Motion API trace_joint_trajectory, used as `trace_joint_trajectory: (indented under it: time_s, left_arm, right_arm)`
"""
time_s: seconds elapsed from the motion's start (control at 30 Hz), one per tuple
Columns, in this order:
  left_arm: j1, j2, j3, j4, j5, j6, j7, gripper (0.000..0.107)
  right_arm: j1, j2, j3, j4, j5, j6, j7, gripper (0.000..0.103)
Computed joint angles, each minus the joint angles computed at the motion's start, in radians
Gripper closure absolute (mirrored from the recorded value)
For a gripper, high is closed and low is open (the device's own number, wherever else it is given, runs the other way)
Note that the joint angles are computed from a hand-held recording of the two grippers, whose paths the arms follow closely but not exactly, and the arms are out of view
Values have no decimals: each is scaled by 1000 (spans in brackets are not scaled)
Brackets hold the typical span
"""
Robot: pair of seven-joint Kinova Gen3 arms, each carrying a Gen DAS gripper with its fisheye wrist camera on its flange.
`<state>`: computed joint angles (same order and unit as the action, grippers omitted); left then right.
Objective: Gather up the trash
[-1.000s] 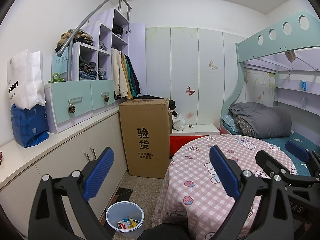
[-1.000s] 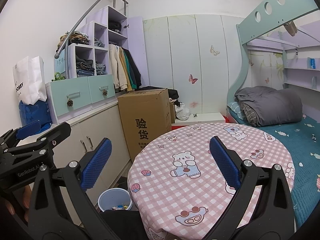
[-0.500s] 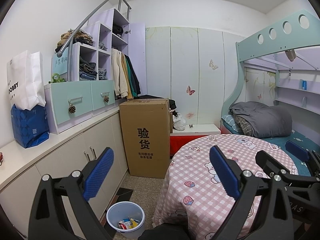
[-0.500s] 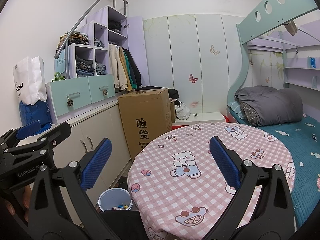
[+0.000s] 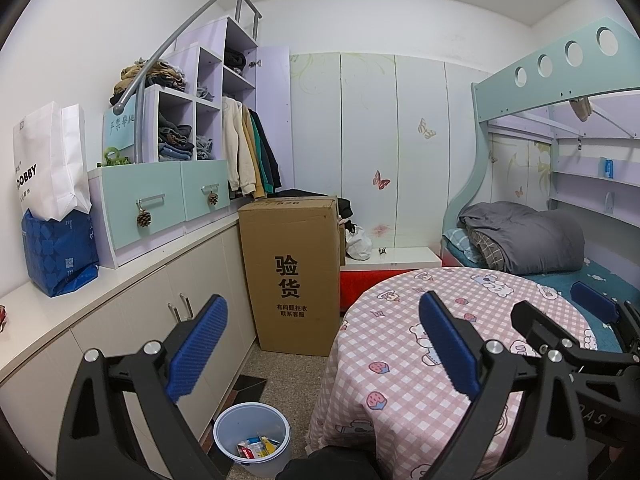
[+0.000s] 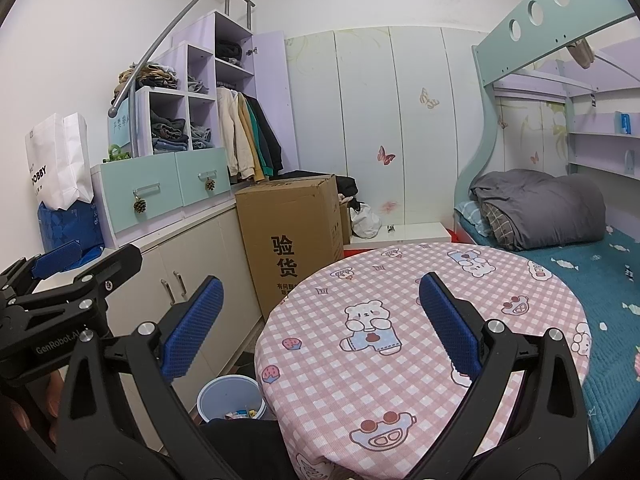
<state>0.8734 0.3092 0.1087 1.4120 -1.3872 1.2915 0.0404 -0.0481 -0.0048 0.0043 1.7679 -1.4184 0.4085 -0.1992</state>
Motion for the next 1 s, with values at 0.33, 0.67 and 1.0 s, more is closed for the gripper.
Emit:
trace_joint_trajectory:
  time_s: [0.33, 0.67, 1.0]
  left_arm:
    - [1, 0, 1, 0, -1, 3, -1, 13]
    - [-1, -2, 3, 2, 1, 1, -2, 13]
    - [-4, -6, 5, 8, 2, 1, -3, 13]
  right_arm:
    - [-4, -4, 0, 3, 7, -4, -10, 7]
    - [-5, -3, 1, 1, 15, -3, -19, 7]
    - [-6, -2, 1, 1, 12, -5, -16, 7]
